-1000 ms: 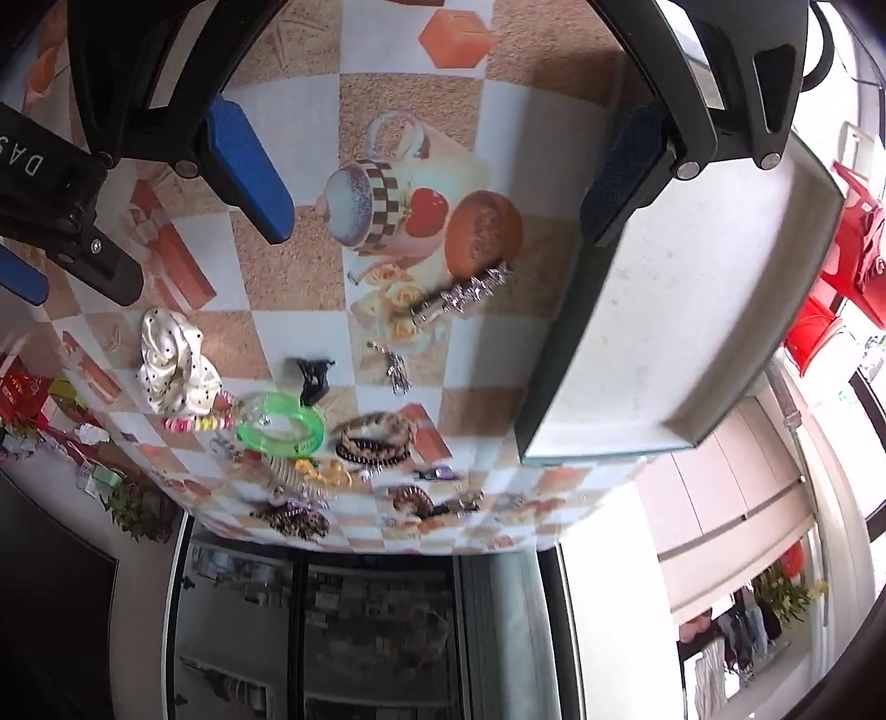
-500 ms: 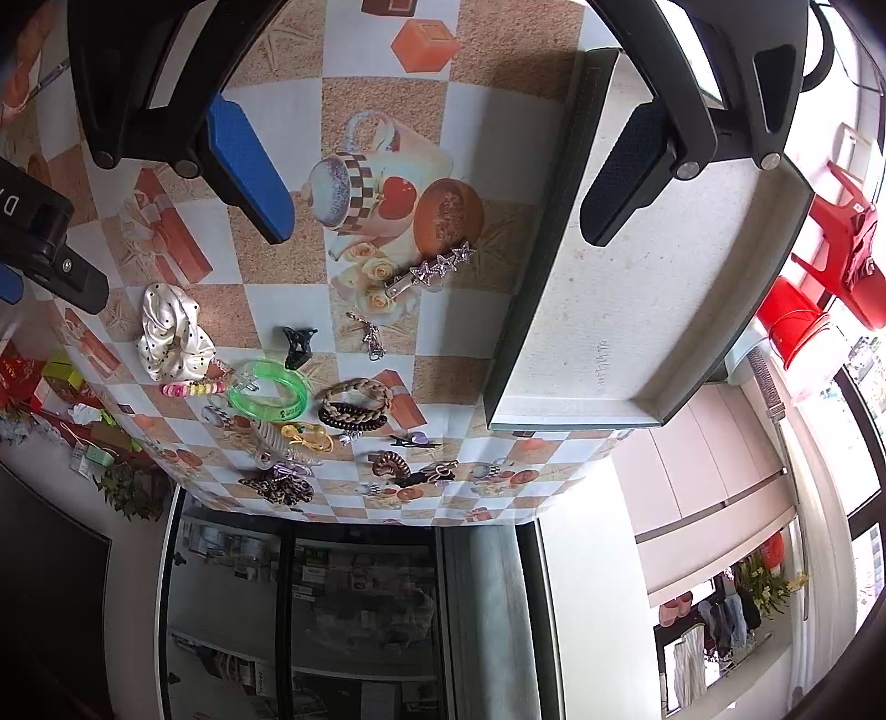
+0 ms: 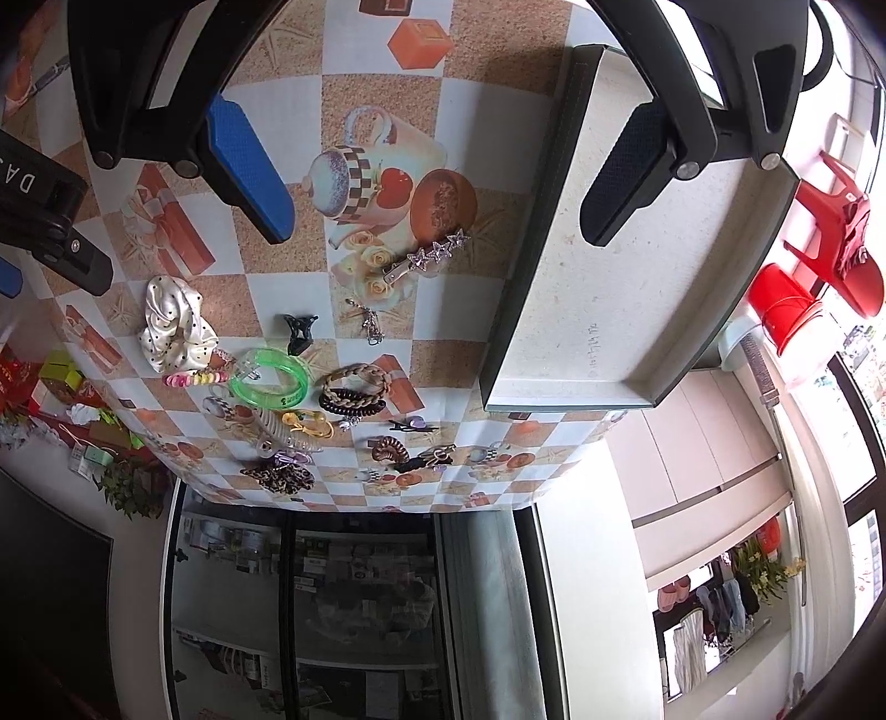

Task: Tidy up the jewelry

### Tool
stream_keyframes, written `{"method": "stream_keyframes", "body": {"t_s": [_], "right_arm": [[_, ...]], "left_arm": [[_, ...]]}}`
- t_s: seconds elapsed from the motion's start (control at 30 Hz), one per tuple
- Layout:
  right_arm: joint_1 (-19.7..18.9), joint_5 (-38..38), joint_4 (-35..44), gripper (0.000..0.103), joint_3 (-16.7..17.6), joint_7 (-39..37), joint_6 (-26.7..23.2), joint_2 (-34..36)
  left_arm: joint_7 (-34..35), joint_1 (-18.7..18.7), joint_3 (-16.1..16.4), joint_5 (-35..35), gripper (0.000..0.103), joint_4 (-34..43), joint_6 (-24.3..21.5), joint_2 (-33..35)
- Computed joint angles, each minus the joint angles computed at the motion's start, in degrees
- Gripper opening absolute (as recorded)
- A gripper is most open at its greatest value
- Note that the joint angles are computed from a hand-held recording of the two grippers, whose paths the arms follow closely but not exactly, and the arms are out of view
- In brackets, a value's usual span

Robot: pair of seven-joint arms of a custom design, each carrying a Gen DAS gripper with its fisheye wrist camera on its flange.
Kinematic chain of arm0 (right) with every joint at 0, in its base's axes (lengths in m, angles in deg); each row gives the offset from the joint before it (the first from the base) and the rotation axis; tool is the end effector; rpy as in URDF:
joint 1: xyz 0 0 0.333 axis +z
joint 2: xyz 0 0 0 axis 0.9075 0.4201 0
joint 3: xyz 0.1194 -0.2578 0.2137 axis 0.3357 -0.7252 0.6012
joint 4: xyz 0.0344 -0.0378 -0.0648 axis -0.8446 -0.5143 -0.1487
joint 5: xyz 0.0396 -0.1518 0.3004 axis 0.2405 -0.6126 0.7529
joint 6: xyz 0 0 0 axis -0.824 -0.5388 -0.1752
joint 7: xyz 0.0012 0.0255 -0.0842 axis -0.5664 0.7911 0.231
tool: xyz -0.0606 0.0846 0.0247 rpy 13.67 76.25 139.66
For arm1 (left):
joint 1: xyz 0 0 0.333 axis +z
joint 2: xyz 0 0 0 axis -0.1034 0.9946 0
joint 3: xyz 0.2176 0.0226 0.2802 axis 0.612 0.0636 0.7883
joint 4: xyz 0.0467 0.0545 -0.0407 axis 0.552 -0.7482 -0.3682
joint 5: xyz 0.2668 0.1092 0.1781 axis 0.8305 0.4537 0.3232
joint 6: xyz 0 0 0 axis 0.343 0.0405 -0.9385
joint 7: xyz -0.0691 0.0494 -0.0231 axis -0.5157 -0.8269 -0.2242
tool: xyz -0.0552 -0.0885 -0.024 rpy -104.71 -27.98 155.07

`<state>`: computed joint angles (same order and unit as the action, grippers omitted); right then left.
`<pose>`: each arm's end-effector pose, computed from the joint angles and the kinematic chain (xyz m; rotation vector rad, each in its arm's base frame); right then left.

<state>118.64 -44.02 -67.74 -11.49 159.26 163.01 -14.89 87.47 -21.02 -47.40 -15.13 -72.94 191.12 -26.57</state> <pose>0.4799 0.5370 0.5483 -1.4150 2.2203 -0.8759 0.5304 -0.2853 0.5270 -1.5015 1.9826 -0.7799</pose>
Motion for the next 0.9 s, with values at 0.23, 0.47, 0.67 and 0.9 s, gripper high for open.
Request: {"method": "stream_keyframes", "body": {"t_s": [0.23,0.47,0.67,0.9], "right_arm": [[-0.34,0.75,0.20,0.103,0.23,-0.31,0.41,0.04],[-0.27,0.67,-0.07,0.103,0.14,-0.28,0.64,-0.07],[-0.20,0.27,-1.11,0.103,0.14,0.41,0.72,-0.67],[-0.41,0.29,-1.22,0.103,0.44,0.50,0.72,-0.75]], "left_arm": [[0.07,0.06,-0.02,-0.28,0.103,0.09,-0.73,-0.16],[-0.09,0.11,0.05,0.05,0.103,0.16,-0.78,-0.16],[-0.20,0.13,0.11,0.25,0.103,0.40,-1.03,-0.07],[-0.01,0.19,0.05,-0.20,0.103,0.48,-1.69,0.06]]}}
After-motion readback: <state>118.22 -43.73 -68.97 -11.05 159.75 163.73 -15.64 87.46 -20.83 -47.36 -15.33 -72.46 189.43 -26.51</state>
